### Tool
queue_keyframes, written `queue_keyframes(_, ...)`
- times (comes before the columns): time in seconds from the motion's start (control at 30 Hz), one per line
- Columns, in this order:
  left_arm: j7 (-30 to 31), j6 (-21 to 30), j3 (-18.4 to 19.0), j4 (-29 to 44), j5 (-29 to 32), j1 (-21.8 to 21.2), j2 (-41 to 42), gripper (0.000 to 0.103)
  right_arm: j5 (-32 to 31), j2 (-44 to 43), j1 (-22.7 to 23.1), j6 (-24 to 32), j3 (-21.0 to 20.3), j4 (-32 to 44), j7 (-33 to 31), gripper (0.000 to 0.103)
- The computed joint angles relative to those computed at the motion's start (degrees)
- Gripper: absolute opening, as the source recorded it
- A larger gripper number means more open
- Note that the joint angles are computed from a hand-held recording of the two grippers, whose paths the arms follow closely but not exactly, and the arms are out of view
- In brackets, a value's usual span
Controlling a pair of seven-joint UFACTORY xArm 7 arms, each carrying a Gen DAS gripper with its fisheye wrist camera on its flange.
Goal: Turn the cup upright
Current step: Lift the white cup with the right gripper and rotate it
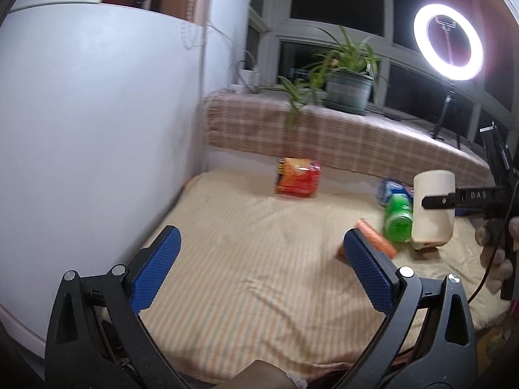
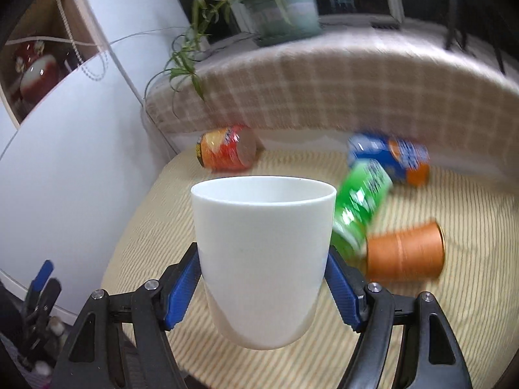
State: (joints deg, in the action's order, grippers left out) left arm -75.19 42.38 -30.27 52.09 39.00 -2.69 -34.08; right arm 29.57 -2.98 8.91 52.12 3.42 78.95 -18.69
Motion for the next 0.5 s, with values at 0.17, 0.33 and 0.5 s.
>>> queue_keyframes(0.17,0.09,-2.62,-0.19,2.28,-0.08,-1.1,4.44,0.102,1.46,-3.39,-1.08,2.9,-1.52,-5.67,-0.4,0.076)
queue_keyframes(0.33,0.26,-3.83,0.46,3.86,0.6,-3.51,7.86,0.102,3.6,-4.22,-1.71,6.2,-2.72,-9.09,-1.31,0.076)
queue_keyframes(0.5,0.45,-4.11,1.62,4.66,0.91,-5.73,9.59,0.102,4.79,-3.09,-2.16,8.32,-2.82,-9.62,-1.66,0.076)
